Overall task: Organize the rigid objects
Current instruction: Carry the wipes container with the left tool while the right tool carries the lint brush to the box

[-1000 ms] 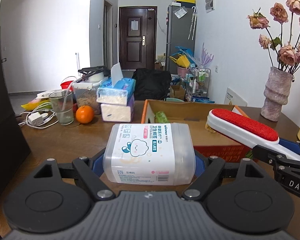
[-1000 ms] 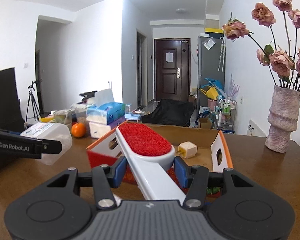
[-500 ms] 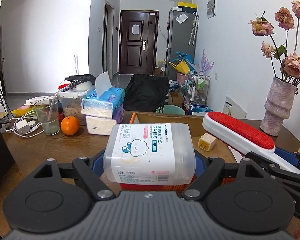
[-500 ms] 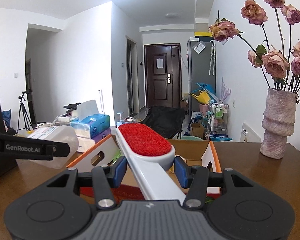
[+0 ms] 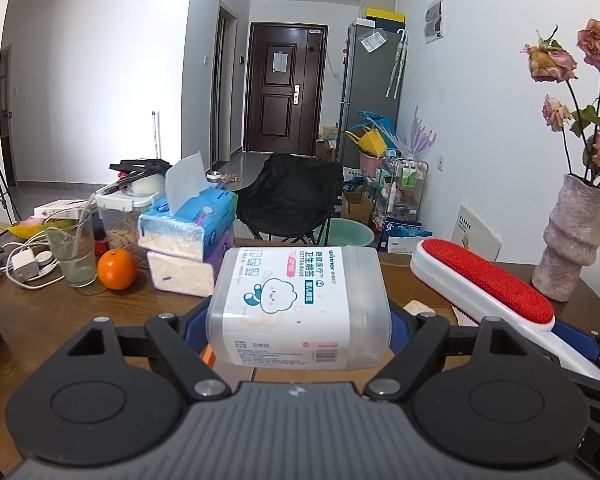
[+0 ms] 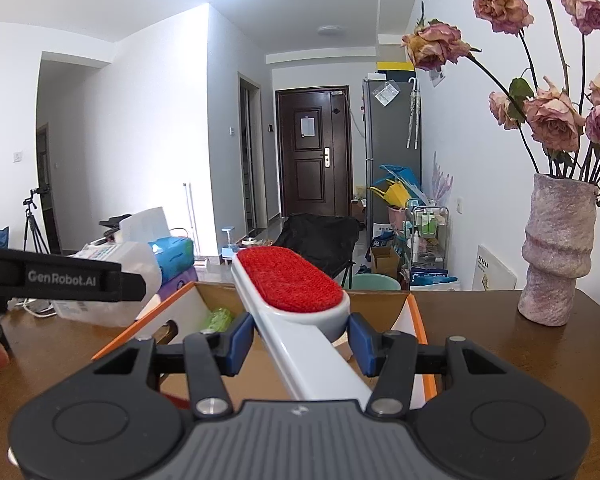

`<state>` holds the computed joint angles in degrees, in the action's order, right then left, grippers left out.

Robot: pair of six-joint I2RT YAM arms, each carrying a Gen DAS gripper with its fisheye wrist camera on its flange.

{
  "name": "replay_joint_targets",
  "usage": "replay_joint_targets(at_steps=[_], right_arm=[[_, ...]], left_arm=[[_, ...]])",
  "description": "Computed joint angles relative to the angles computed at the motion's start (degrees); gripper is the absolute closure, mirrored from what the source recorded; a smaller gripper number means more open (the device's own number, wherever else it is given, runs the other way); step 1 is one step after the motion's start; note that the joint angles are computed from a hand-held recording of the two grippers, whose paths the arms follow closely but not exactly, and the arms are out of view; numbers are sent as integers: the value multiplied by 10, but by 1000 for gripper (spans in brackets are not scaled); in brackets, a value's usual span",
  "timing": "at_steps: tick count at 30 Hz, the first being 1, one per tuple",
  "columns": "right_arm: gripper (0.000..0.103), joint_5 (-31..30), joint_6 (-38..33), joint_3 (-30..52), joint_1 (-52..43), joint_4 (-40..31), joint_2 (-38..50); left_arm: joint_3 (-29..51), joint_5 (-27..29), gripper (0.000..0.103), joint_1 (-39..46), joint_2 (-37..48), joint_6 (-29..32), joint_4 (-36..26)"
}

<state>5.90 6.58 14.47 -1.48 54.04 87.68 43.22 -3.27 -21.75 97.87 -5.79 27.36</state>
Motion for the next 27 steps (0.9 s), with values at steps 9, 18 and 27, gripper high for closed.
replay_joint_targets(at_steps=[9,18,27], right_arm=[[52,-39,-11,81,-41,3,91],[52,-62,-33,142,-64,-4,157],[52,-71,-52,194,-78,-30,205]], left_arm=[[107,-12,20,-8,101,5,-24],[205,-17,20,-4,183,23,-54],[286,-20,20,6,251,39,-89]])
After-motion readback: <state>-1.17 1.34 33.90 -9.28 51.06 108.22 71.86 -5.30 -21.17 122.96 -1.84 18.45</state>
